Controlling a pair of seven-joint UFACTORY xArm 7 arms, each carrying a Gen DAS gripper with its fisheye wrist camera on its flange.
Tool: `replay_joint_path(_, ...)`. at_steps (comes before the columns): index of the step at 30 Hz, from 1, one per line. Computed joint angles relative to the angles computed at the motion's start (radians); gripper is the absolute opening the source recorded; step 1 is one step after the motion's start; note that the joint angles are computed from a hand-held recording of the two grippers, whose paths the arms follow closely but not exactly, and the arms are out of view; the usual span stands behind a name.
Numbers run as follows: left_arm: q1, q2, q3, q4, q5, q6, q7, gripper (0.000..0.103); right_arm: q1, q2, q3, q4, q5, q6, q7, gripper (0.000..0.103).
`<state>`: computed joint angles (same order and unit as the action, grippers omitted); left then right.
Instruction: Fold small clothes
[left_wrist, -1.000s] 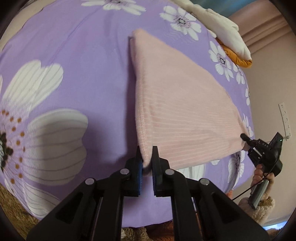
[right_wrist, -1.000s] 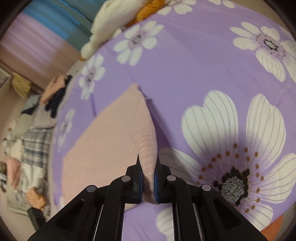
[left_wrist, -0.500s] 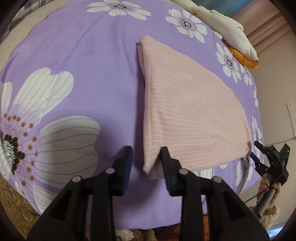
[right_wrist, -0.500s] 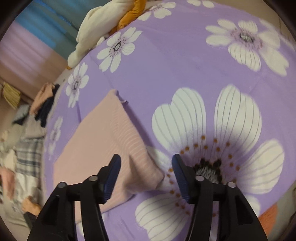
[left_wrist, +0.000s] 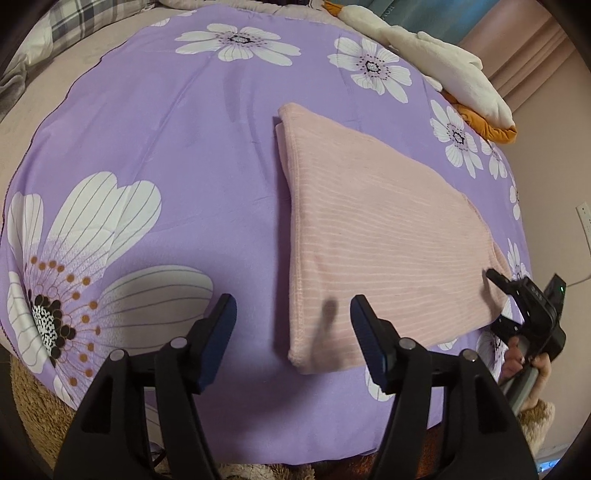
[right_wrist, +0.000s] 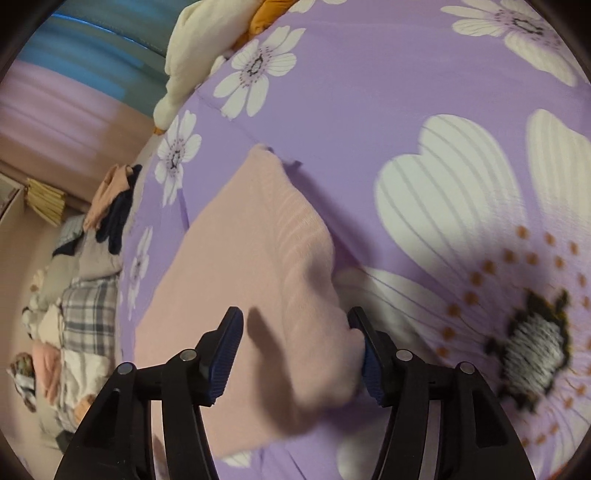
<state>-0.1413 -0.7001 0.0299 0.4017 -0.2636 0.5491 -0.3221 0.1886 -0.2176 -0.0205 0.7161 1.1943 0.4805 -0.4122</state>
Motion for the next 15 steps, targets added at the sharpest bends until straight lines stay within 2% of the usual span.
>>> replay_joint_path(2,-0.001,-0.002,-0.001,0.002,0.003,0.003,0.002,0.064,0.003,0.017,0.024,0.013,-0.031,-0.054,0.034,0.048)
replay_joint_path(3,-0.004,-0.001,0.000,0.004,0.003,0.004,0.006,0.064,0.003,0.018,0.030,0.013,-0.063,-0.068,0.059,0.033)
replay_joint_path(4,-0.005,0.002,0.000,0.008,0.002,0.004,0.007,0.064,0.006,0.023,0.034,0.018,-0.086,-0.082,0.079,0.026)
replay_joint_path(11,0.002,-0.007,-0.010,0.022,0.018,0.009,0.006,0.064,0.060,-0.070,0.007,-0.016,-0.067,-0.176,0.071,0.019)
replay_joint_path(15,-0.005,-0.004,-0.008,0.028,0.015,0.006,0.008,0.066,0.062,-0.132,-0.014,-0.049,-0.133,-0.184,0.133,0.018)
